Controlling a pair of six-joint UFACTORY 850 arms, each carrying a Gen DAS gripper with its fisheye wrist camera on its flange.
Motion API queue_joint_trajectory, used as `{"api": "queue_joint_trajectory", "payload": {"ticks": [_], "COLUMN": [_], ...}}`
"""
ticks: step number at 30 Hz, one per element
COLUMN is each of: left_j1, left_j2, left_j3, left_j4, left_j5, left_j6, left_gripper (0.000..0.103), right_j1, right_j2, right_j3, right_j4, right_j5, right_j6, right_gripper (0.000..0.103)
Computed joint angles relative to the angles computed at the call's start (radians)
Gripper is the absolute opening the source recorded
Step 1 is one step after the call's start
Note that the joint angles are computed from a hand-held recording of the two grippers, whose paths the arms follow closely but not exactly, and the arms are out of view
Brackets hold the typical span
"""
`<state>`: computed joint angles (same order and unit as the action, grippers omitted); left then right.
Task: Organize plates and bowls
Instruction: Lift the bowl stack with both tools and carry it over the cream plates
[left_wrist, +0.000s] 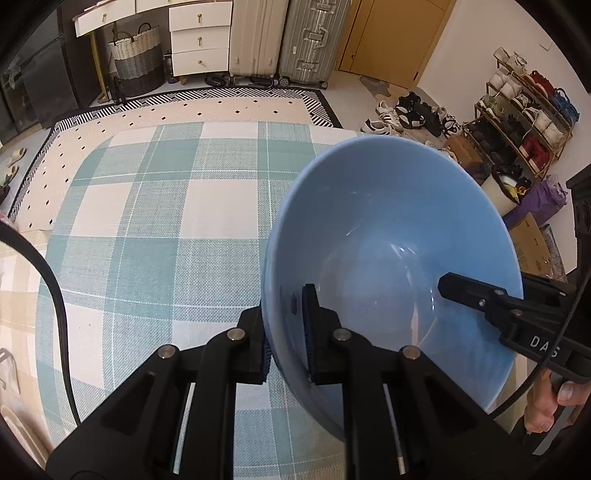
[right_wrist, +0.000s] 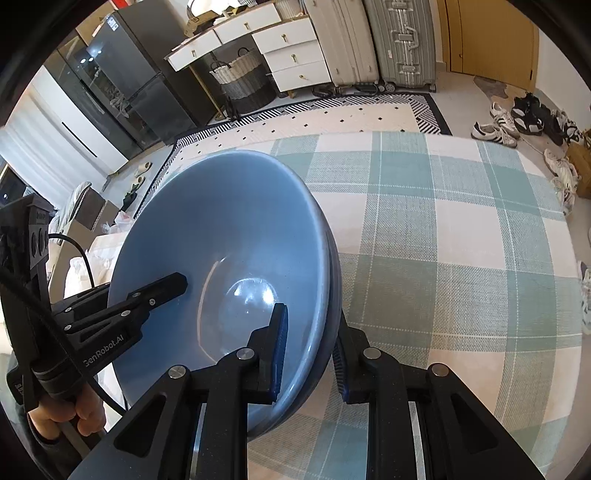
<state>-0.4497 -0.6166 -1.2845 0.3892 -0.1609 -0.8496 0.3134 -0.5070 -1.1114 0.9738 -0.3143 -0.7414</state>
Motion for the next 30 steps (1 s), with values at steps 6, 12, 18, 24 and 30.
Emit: {"api": "queue_joint_trajectory", "payload": {"ticks": [6,12,18,24,30], "left_j1": [-0.009,-0.032,-0.066,-0.104,-0.149], "left_j2": [0.072,0.154,0.242,0.319,0.399], "left_j3": [0.074,0.155,0.241,0.317,0.392], "left_j4": [0.183,0.433,0.603,0.702,0.761], "left_j5": [0.014,-0.001,-0.028,-0.054,-0.09], "left_j6": [-0.194,-0.462,-0.652,-0.782,-0.88], "left_gripper": [0.011,0.011,0.011,0.011,0.011], "right_j1": [0.014,0.039,0.061,0.089,0.119], "right_j2": [0.056,0.125,0.197,0.27,0.34], "right_j3": [0.046,0.104,0.166,0.227,0.286], "right_j4": [0.04,0.061,0.085,0.063,0.052], "right_j5": [0.011,0.028,0.039,0.059,0.075], "right_j6": [-0.042,-0.058,-0.073,-0.04,-0.015], "right_gripper": [0.022,0.022,0.022,0.022,0.022]}}
